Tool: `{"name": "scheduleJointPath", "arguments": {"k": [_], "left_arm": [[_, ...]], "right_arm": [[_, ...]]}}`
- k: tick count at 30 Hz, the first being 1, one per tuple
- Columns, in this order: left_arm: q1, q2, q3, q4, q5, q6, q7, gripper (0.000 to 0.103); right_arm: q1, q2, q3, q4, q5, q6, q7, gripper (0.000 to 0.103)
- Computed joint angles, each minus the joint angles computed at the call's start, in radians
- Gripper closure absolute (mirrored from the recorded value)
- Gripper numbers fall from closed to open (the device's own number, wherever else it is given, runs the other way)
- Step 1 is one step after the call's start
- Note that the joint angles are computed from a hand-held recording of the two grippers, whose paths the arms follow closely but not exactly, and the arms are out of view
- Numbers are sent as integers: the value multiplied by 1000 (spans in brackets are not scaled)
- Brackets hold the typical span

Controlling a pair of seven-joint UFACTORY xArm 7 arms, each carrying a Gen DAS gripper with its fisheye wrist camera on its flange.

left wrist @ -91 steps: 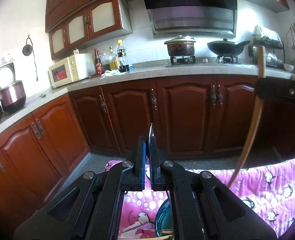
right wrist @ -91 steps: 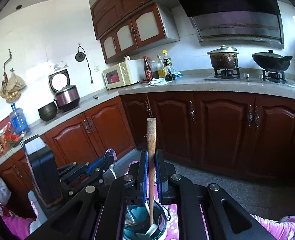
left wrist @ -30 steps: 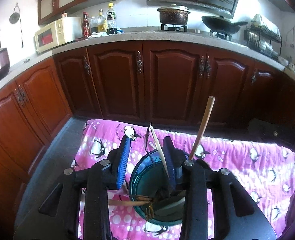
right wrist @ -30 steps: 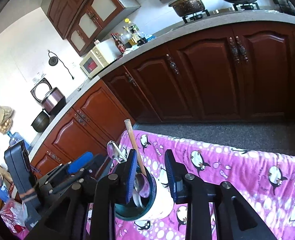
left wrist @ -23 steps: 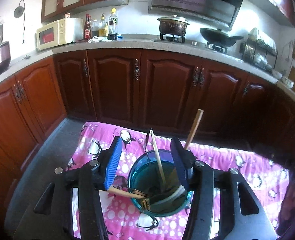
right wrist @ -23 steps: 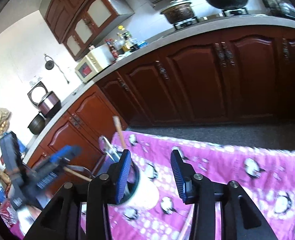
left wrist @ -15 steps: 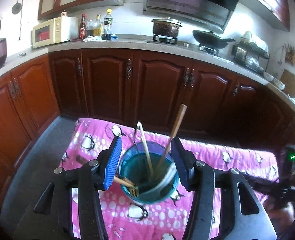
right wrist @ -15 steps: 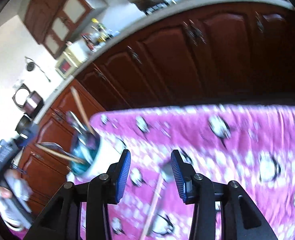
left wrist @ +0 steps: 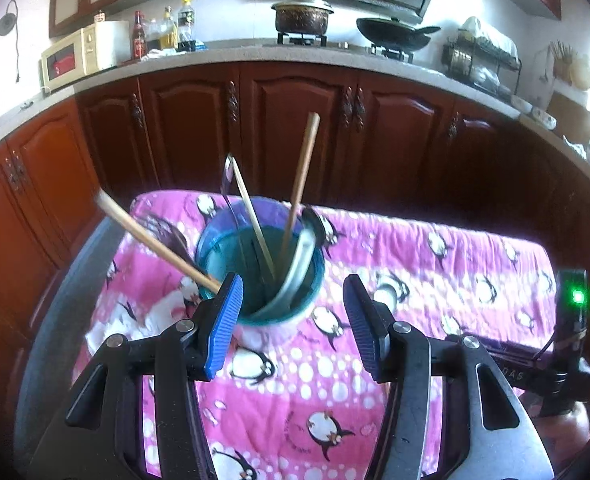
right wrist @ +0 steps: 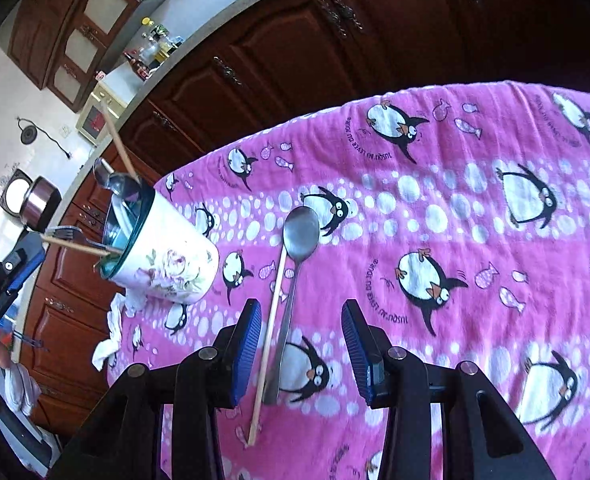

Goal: Organize utensils
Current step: 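Move both tools back over the chopstick and spoon on the cloth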

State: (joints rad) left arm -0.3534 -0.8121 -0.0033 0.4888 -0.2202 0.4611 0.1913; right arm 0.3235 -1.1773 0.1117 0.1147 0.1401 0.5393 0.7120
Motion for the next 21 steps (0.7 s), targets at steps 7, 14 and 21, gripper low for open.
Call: {"name": "scheduleJointPath", "arguments": {"k": [7, 14, 21], "left_arm": [[-13, -19, -15, -34, 0, 17, -12, 51], [-28, 0, -12, -43, -4, 22, -11, 51], [-37, 30, -9, -44, -16, 27, -10, 51]], "right_arm": [[9, 32, 53, 45, -34, 34, 19, 62], [9, 105, 54, 72, -50, 11, 10, 61], [-3, 159, 74, 97, -72, 5, 15, 60]]}}
